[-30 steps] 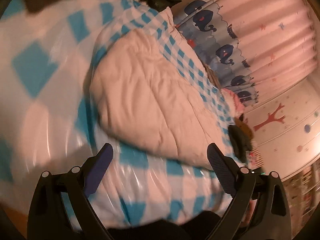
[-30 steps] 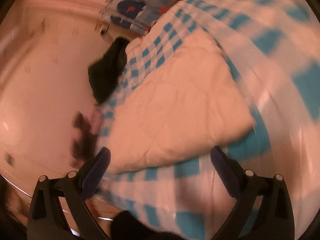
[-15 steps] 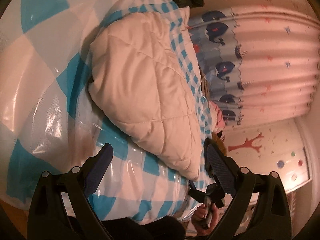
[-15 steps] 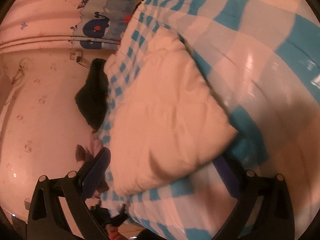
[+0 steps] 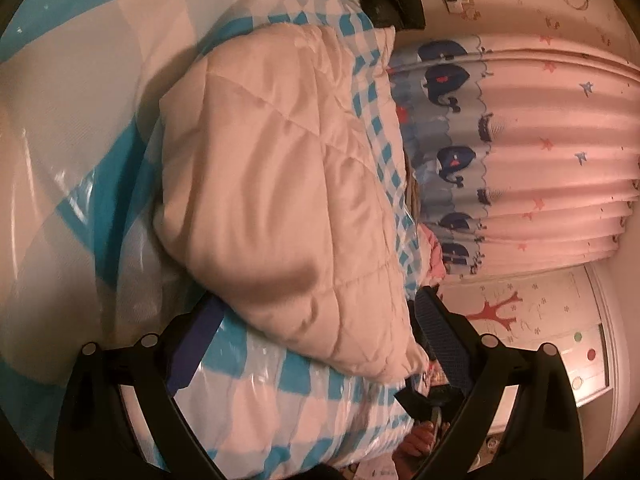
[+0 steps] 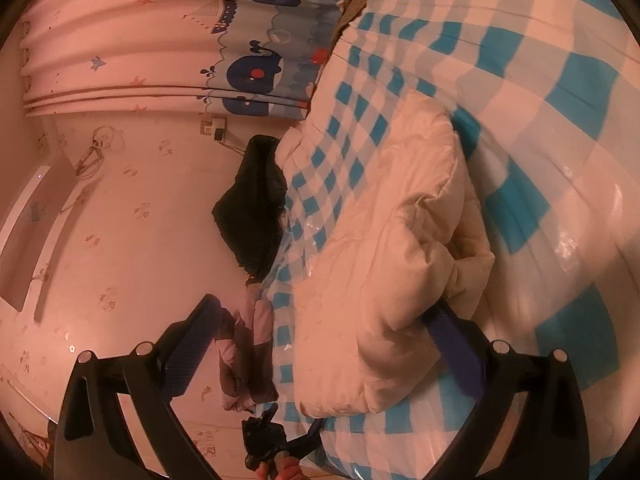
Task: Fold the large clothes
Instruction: 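Grasp the folded jacket edge with both grippers and lift it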
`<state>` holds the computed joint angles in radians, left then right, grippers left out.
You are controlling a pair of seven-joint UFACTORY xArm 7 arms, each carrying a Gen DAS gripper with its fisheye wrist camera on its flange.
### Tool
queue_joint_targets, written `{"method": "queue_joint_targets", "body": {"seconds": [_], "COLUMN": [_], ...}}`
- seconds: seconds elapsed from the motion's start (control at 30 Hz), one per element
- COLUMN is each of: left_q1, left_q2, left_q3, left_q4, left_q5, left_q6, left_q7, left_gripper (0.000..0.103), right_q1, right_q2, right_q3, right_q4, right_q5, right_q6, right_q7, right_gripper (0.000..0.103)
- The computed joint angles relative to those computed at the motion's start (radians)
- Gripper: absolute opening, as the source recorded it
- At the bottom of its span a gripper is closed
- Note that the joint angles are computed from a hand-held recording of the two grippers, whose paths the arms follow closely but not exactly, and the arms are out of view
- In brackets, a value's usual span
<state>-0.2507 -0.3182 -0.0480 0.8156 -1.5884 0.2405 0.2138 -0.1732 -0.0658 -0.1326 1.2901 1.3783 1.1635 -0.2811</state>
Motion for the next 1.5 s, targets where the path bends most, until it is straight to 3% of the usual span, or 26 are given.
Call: {"method": "queue_joint_targets", "body": {"seconds": [0.13, 0.23, 0.33, 0.5, 0.63, 0.67, 0.7, 0.73, 0.77, 0.8, 0.87, 0.97, 1.13, 1.23, 1.3, 1.37, 1.4, 1.43, 1.5], "left_q1": [0.0, -0.012, -0.038, -0.071, -0.085, -0.083, -0.08, -0.069, -0.052, -0.055, -0.102, -0.024, -0.051, -0.112, -0.113, -0.144, -0.221, -0.265, -0.228], "left_q2": [0.016, 0.017, 0.019, 0.034, 0.04, 0.042, 0.04, 0.04, 0.039, 0.039, 0.041, 0.025, -0.03, -0.121, -0.182, -0.216, -0.227, -0.246, -0.25], "left_q3": [-0.018, -0.031, 0.004, 0.015, 0.015, 0.019, 0.022, 0.022, 0.018, 0.031, 0.094, 0.024, 0.036, 0.068, 0.058, 0.093, 0.159, 0.195, 0.164], "left_q4": [0.005, -0.007, -0.01, 0.01, -0.004, -0.008, -0.015, -0.023, -0.032, -0.038, -0.03, -0.022, -0.006, -0.067, -0.139, -0.214, -0.25, -0.284, -0.29], "left_q5": [0.036, 0.171, 0.183, 0.176, 0.282, 0.315, 0.349, 0.392, 0.429, 0.442, 0.44, 0.665, 0.805, 0.826, 0.853, 0.865, 0.82, 0.775, 0.81], "left_q6": [-0.056, -0.091, -0.102, -0.167, -0.194, -0.187, -0.183, -0.172, -0.16, -0.151, -0.119, -0.104, -0.091, -0.089, -0.074, -0.044, -0.079, -0.12, -0.118], "left_q7": [-0.036, -0.124, -0.162, -0.161, -0.238, -0.274, -0.311, -0.362, -0.409, -0.417, -0.383, -0.53, -0.58, -0.579, -0.631, -0.667, -0.645, -0.632, -0.641], "left_gripper": [0.092, 0.092, 0.092, 0.092, 0.091, 0.087, 0.083, 0.071, 0.052, 0.042, 0.031, 0.025, 0.024, 0.024, 0.027, 0.04, 0.048, 0.054, 0.055], "right_q1": [0.0, -0.002, -0.004, 0.003, 0.014, 0.018, 0.021, 0.022, 0.006, 0.02, 0.013, 0.013, 0.02, 0.019, 0.017, 0.007, 0.005, -0.005, -0.033], "right_q2": [-0.03, -0.053, -0.041, 0.0, 0.021, 0.023, 0.02, 0.02, 0.02, 0.022, 0.026, 0.002, -0.061, -0.147, -0.211, -0.233, -0.228, -0.231, -0.268], "right_q3": [-0.005, -0.014, -0.021, -0.006, 0.02, 0.026, 0.029, 0.031, 0.05, 0.026, 0.02, 0.022, -0.003, -0.04, -0.068, -0.09, -0.105, -0.12, -0.145], "right_q4": [-0.046, -0.1, -0.12, -0.069, -0.035, -0.034, -0.04, -0.045, -0.047, -0.049, -0.043, -0.029, -0.018, -0.072, -0.141, -0.201, -0.216, -0.243, -0.299], "right_q5": [-0.029, -0.133, -0.182, -0.204, -0.234, -0.23, -0.219, -0.222, -0.236, -0.209, -0.174, -0.163, -0.136, -0.155, -0.214, -0.328, -0.35, -0.355, -0.322], "right_q6": [-0.003, 0.013, 0.022, -0.028, -0.08, -0.09, -0.103, -0.11, -0.126, -0.119, -0.097, -0.098, -0.065, -0.025, 0.014, 0.063, 0.075, 0.078, 0.029], "right_q7": [-0.017, 0.009, 0.032, -0.008, -0.045, -0.063, -0.07, -0.065, -0.051, -0.062, -0.093, -0.123, -0.151, -0.179, -0.189, -0.164, -0.15, -0.128, -0.104], "right_gripper": [0.097, 0.097, 0.097, 0.097, 0.097, 0.096, 0.088, 0.062, 0.047, 0.04, 0.037, 0.034, 0.033, 0.033, 0.035, 0.05, 0.057, 0.057, 0.059]}}
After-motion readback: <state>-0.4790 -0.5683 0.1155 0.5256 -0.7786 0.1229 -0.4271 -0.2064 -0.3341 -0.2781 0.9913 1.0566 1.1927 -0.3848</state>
